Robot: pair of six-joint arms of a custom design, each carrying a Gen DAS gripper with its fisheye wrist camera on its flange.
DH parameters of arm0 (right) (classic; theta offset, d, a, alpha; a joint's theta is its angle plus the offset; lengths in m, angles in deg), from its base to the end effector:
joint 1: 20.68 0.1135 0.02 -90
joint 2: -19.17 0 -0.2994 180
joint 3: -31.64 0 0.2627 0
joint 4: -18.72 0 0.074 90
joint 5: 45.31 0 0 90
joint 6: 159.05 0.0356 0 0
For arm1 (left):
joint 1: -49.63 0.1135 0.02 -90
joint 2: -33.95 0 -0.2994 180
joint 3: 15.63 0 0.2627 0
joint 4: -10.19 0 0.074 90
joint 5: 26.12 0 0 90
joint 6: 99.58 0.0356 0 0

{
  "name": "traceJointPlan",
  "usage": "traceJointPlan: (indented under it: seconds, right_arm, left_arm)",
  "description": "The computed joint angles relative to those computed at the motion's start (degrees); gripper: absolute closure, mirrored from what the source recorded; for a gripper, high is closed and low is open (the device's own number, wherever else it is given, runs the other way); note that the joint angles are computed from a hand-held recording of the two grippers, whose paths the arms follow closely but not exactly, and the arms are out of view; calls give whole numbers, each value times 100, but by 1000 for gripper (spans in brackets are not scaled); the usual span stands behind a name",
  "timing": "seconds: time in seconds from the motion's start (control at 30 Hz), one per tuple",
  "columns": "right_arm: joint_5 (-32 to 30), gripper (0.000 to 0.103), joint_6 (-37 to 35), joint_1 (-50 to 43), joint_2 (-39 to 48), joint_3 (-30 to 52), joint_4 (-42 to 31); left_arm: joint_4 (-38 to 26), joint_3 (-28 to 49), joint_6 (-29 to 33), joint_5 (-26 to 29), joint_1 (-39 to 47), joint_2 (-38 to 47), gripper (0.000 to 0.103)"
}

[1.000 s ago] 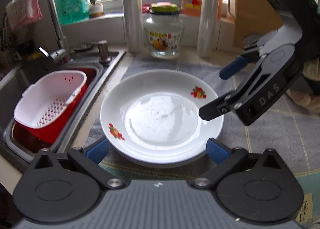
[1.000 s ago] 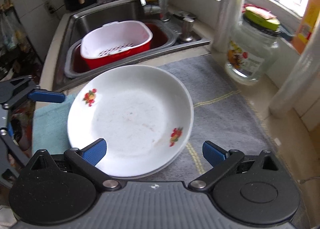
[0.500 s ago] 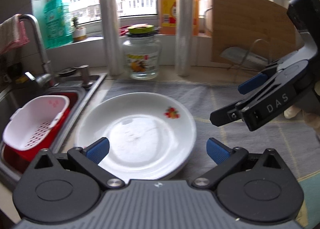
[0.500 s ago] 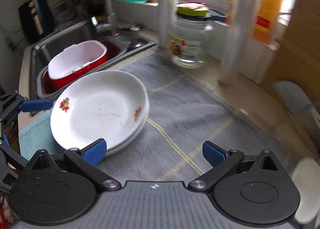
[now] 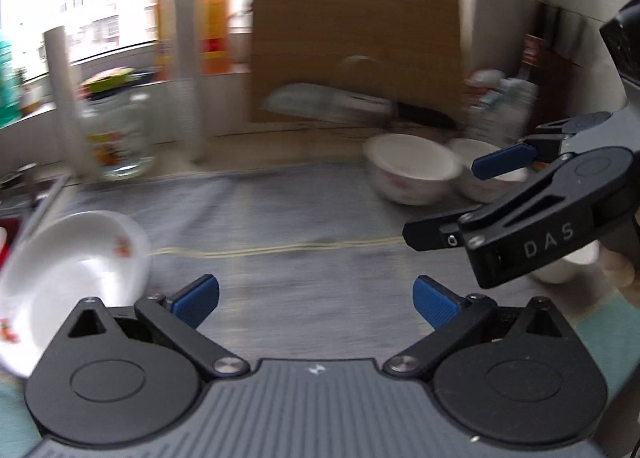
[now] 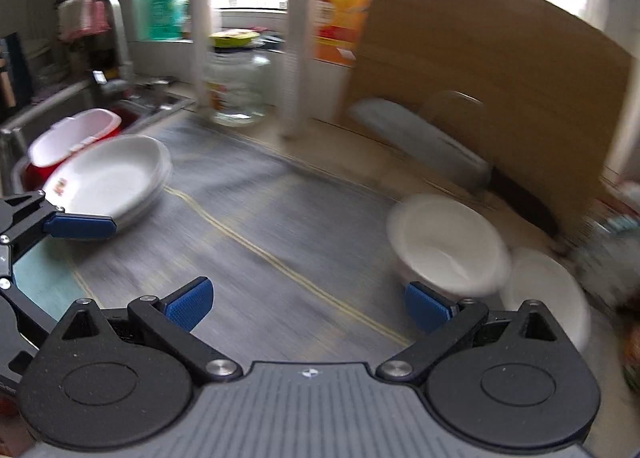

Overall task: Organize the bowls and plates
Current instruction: 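Move the right tool to the white bowl on the mat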

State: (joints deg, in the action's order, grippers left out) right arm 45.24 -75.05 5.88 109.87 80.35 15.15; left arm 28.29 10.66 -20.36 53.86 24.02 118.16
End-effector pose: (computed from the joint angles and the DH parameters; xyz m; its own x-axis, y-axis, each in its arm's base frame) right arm 0.2646 0.1319 0.1589 -0.5890 -0.4113 -0.6956 -0.5054 0.8591 -0.0800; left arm 0.1948 -0.0865 0.1189 -0.6243 0.0950 -0.7753 0.1917 0.9808 -0.0342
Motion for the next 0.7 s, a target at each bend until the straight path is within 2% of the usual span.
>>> traceJointPlan:
  seconds: [0.2, 0.33, 0.53, 0.7]
  right_arm:
    - [-324, 0, -242, -1321, -1067, -912, -140]
    - [-973, 0, -626, -2584, -1391, -1227, -262]
    - [-2079, 0, -1259, -3988, -960, -1301, -196]
    - [-2777, 0, -1485, -4575, -367, -1140, -85]
  left_arm:
    - [-53, 561, -319, -340, -1223, 561, 1]
    - [-140, 1020, -341, -397, -1796, 1032, 1]
    - [-360, 1720, -311, -424, -2302, 1777, 1]
    - [-255, 2164, -200, -202, -2397, 2399, 1]
